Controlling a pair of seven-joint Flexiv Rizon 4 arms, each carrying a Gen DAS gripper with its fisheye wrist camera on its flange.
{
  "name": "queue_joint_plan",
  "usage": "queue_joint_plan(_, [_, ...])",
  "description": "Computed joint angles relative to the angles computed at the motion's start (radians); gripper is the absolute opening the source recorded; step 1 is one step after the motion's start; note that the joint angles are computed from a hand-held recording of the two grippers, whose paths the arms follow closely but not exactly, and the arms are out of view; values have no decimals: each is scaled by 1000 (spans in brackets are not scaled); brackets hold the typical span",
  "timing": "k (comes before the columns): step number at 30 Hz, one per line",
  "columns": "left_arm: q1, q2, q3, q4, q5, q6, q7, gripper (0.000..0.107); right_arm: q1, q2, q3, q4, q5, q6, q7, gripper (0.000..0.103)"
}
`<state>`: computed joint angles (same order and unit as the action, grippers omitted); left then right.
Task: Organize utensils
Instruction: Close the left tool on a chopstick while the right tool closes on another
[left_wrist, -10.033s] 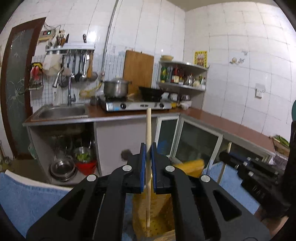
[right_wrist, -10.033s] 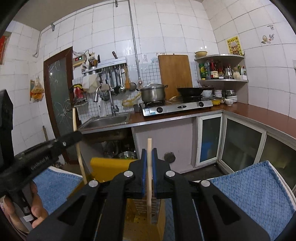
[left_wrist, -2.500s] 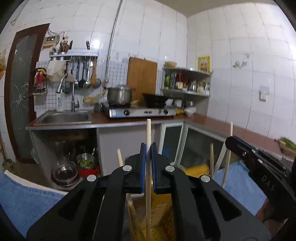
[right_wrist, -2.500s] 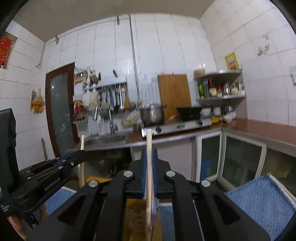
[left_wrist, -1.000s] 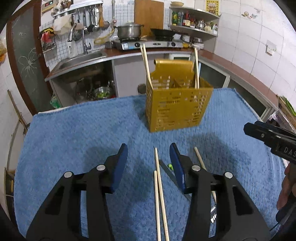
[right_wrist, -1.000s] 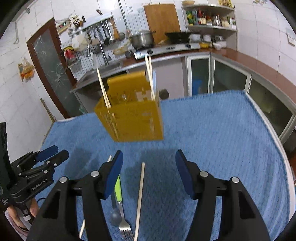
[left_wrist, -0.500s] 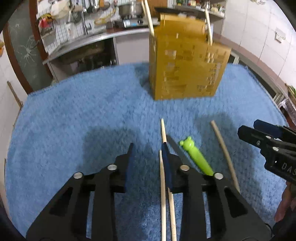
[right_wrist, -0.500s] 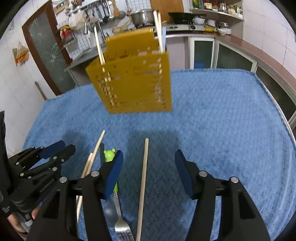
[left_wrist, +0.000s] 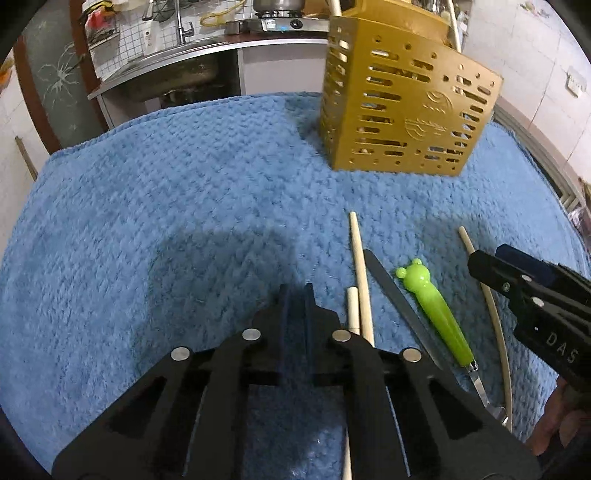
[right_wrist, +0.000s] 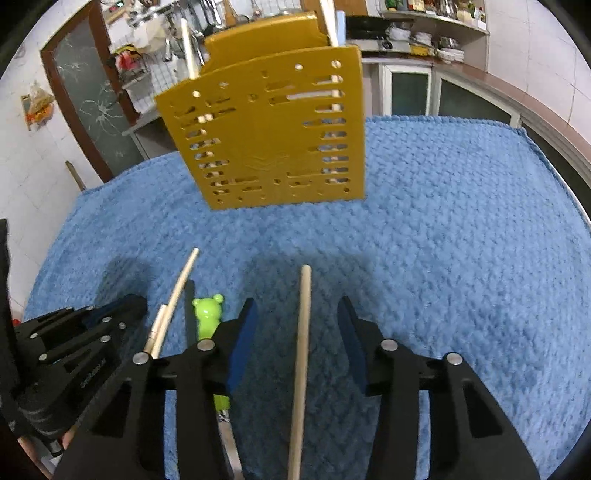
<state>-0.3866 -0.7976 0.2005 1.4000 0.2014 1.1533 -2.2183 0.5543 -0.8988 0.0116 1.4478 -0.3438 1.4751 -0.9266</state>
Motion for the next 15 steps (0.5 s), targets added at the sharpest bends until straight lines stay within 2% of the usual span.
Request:
queue_joint_plan(5, [-7, -7, 12, 6, 10, 33, -5, 5, 26, -10, -38, 4, -1, 36, 19, 40])
queue_joint_plan(10, [-8, -13, 15, -1, 7, 48, -11, 3, 72, -15, -116, 17, -12, 45, 72, 35])
queue_joint_plan(12, [-3, -16, 8, -6, 0, 52, -2, 3, 51, -21, -87, 9, -15, 26, 65, 34])
queue_joint_plan(15, [6, -17, -10, -8, -13, 52, 32, 3, 60, -22, -105, 17, -20, 33, 80, 28])
